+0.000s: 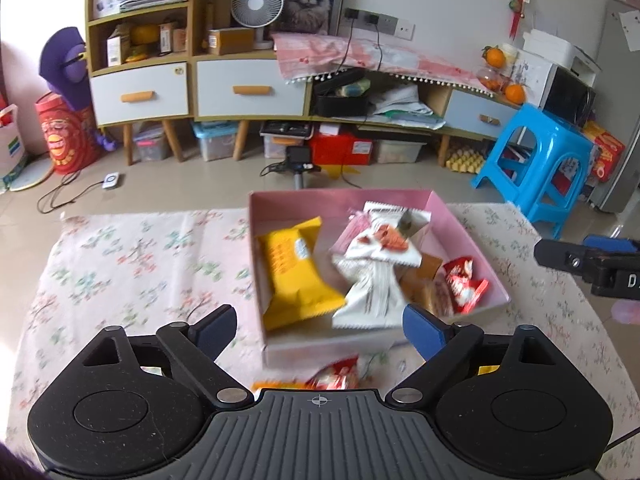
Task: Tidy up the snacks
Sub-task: 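Move the left tool to the white printed packet while the right tool approaches the yellow pack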
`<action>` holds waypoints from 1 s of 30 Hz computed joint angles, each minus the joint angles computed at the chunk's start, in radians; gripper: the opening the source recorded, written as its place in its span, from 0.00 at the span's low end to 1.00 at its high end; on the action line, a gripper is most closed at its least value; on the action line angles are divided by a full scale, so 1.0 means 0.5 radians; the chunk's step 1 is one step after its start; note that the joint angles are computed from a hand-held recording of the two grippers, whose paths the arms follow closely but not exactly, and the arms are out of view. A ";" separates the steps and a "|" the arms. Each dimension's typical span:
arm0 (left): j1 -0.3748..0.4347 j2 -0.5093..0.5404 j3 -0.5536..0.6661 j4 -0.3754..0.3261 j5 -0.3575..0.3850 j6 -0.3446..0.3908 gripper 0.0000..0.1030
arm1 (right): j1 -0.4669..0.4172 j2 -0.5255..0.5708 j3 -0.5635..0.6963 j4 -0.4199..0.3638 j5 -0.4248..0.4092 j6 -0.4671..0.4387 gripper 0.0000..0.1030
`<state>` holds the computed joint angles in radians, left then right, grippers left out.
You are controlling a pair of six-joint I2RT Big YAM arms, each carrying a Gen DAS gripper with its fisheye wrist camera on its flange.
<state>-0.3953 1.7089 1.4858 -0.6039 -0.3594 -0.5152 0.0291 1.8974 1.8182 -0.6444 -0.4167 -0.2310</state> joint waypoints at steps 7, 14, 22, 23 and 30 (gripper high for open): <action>-0.057 -0.146 -0.213 0.063 -0.076 0.013 0.93 | 0.009 -0.159 -0.218 0.079 -0.022 -0.060 0.90; -0.091 -0.263 -0.447 0.222 -0.102 -0.150 0.97 | 0.013 -0.281 -0.486 0.292 0.034 0.089 0.90; -0.116 -0.318 -0.584 0.185 -0.099 -0.128 0.97 | 0.000 -0.333 -0.583 0.255 -0.077 -0.035 0.90; -0.117 -0.325 -0.600 0.185 -0.099 -0.115 0.97 | -0.005 -0.341 -0.596 0.244 -0.102 -0.078 0.90; -0.100 -0.381 -0.721 0.262 -0.047 -0.063 0.97 | -0.017 -0.397 -0.706 0.248 -0.123 -0.339 0.90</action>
